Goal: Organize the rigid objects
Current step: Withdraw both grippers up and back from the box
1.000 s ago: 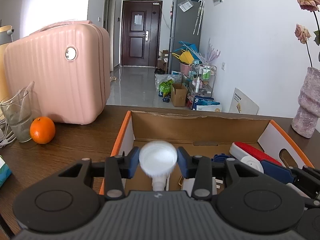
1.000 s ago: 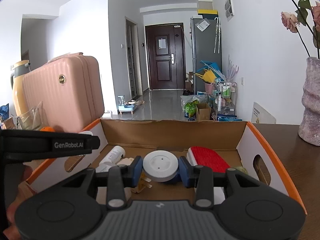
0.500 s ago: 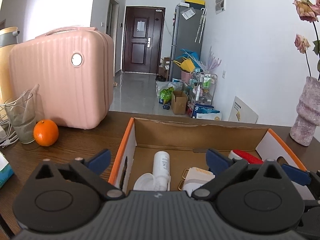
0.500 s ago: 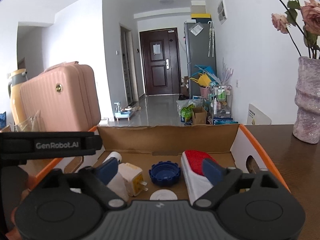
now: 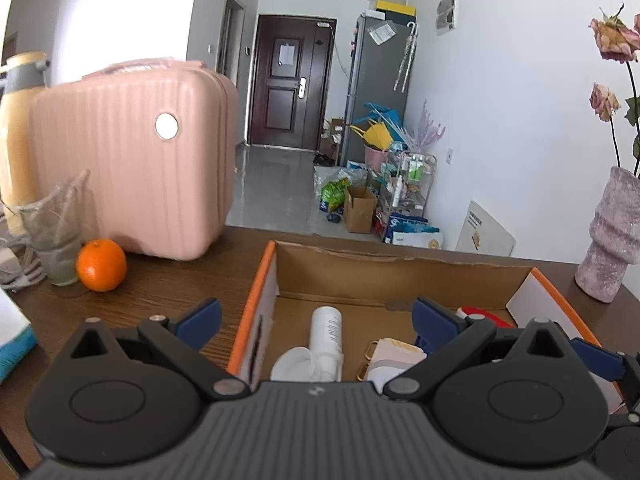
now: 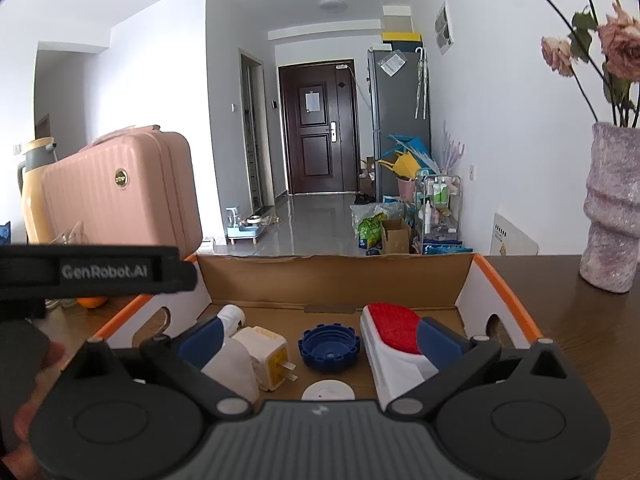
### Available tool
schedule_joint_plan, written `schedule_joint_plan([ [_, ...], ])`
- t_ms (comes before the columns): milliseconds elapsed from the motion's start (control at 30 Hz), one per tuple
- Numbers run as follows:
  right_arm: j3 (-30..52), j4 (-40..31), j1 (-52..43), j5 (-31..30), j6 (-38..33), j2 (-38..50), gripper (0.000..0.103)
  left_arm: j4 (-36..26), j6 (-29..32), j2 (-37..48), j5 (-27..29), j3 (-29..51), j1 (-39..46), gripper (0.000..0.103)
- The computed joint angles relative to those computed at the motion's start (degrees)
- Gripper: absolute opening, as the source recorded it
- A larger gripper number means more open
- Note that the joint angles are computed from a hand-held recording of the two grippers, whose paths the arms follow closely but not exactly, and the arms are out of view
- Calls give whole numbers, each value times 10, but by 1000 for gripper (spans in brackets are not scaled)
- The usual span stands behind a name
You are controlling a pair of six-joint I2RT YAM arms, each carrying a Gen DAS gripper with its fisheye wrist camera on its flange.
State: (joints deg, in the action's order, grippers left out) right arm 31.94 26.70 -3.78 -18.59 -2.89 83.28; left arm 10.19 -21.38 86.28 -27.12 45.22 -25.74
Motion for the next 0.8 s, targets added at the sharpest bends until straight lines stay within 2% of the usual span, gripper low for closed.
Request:
schedule_joint_plan([
  [200, -36, -26, -33, -32, -7, -73, 103, -14, 7, -85, -33, -48, -24, 103],
  [333, -68, -60, -74, -74, -11, -154, 103, -43, 10, -166, -69, -86, -57, 103],
  [533, -106, -165, -163, -163, -27, -318, 103, -138, -6, -321, -150, -134, -147, 103],
  [633, -113, -257, -237, -234, -47, -415, 103, -218, -39, -385, -222, -142, -218, 103],
  [700, -112, -327, -303, -298, -74, -473, 103, -298, -90, -425, -274, -139, -280, 103],
  [733, -109, -372, -345, -339, -97, -502, 103, -347, -125, -438, -302, -132, -317, 103],
  [800, -93, -479, -439, -426, -168, -541, 103, -480, -241, -434, -372, -106, -412, 103],
])
